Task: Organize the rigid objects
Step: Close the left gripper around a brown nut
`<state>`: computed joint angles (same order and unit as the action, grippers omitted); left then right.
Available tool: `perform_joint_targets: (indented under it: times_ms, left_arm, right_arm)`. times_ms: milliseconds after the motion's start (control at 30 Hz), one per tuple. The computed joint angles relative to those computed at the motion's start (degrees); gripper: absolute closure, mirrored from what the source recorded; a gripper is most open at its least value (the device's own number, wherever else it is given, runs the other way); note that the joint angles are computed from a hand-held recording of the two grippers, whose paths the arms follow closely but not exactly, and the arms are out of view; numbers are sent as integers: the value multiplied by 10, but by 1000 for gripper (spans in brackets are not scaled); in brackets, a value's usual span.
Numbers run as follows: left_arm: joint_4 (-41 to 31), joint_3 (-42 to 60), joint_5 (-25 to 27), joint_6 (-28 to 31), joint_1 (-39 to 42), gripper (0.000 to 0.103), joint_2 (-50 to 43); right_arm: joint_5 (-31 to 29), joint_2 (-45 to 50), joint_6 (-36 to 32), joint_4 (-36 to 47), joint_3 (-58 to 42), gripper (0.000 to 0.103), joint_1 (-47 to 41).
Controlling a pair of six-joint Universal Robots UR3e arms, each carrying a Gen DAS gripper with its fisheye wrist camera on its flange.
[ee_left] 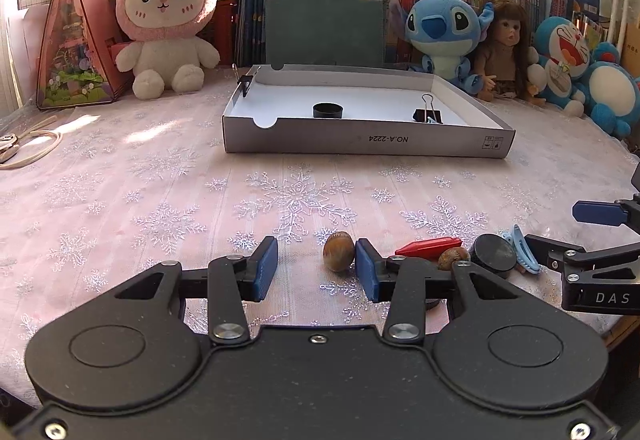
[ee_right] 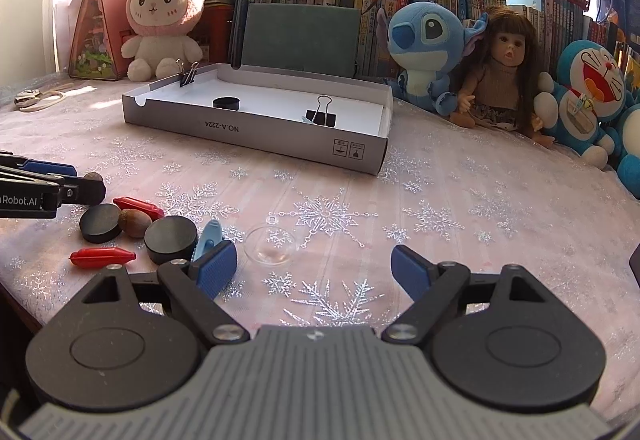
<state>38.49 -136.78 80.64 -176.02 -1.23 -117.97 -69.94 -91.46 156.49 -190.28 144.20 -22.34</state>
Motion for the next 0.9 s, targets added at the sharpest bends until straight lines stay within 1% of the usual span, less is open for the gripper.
perform_joint_targets:
  times_ms: [167, 400, 633, 900]
  left_arm:
    - [7, -5, 2, 8, 5, 62, -1]
    - [14, -18, 5, 18, 13, 58, 4]
    - [18, -34, 4, 29, 26, 53, 14]
    - [20, -40, 10, 37, 34, 49, 17]
  right_arm:
    - [1, 2, 3, 1, -1, 12, -1]
    - [1, 4, 7, -2, 0, 12, -1]
    - [0, 9, 10, -11, 2, 12, 0]
    - [6, 7, 18, -12, 6, 12, -4]
